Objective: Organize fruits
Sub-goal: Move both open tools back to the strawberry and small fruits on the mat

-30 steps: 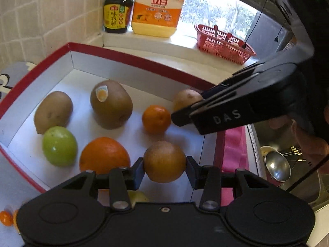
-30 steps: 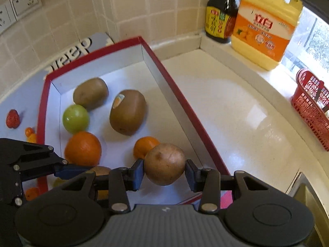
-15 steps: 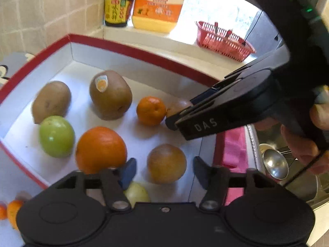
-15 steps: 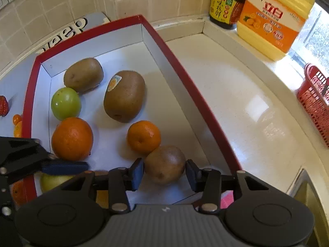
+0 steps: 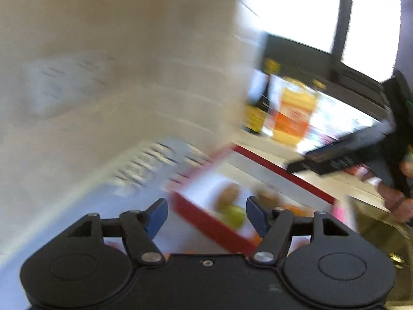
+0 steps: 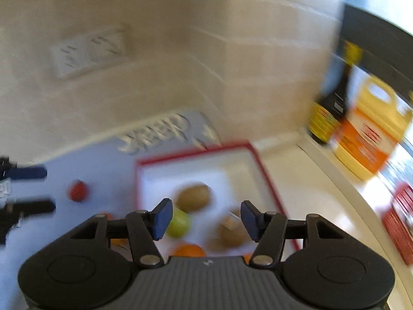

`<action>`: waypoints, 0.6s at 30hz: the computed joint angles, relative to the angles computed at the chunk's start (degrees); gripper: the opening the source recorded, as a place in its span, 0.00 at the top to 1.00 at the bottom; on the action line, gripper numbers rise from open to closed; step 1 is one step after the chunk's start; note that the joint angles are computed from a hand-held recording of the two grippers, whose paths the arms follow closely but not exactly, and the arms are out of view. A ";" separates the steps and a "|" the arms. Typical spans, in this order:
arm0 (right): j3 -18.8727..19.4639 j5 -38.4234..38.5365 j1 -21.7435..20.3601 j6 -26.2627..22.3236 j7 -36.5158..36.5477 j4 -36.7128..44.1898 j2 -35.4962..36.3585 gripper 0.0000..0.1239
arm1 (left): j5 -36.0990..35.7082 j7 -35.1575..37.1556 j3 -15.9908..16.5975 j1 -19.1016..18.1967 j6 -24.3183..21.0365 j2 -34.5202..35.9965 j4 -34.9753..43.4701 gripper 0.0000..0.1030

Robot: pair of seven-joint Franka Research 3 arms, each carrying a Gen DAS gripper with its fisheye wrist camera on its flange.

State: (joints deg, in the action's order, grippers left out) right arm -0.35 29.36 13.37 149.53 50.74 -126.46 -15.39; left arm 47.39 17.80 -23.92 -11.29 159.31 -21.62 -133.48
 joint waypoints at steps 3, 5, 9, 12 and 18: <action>0.16 4.34 3.13 -1.93 -4.15 2.64 1.41 0.50 | 0.77 -2.68 0.11 1.74 -4.92 -7.05 -3.68 0.22; 1.13 4.79 4.30 -3.74 -5.91 4.26 3.11 0.50 | -0.61 -3.61 1.52 2.20 -4.92 -9.94 -6.33 0.22; 3.28 3.59 5.36 -7.64 -5.80 8.03 7.93 0.52 | -2.81 -4.95 3.42 4.08 -1.82 -11.55 -10.89 0.22; 5.03 1.25 5.99 -8.28 -3.70 9.45 11.03 0.54 | -4.50 -5.05 4.22 5.64 2.59 -8.37 -12.51 0.22; 6.31 -1.44 6.67 -11.33 -2.62 11.79 16.29 0.55 | -9.22 2.21 8.70 4.81 11.64 -0.14 -14.83 0.22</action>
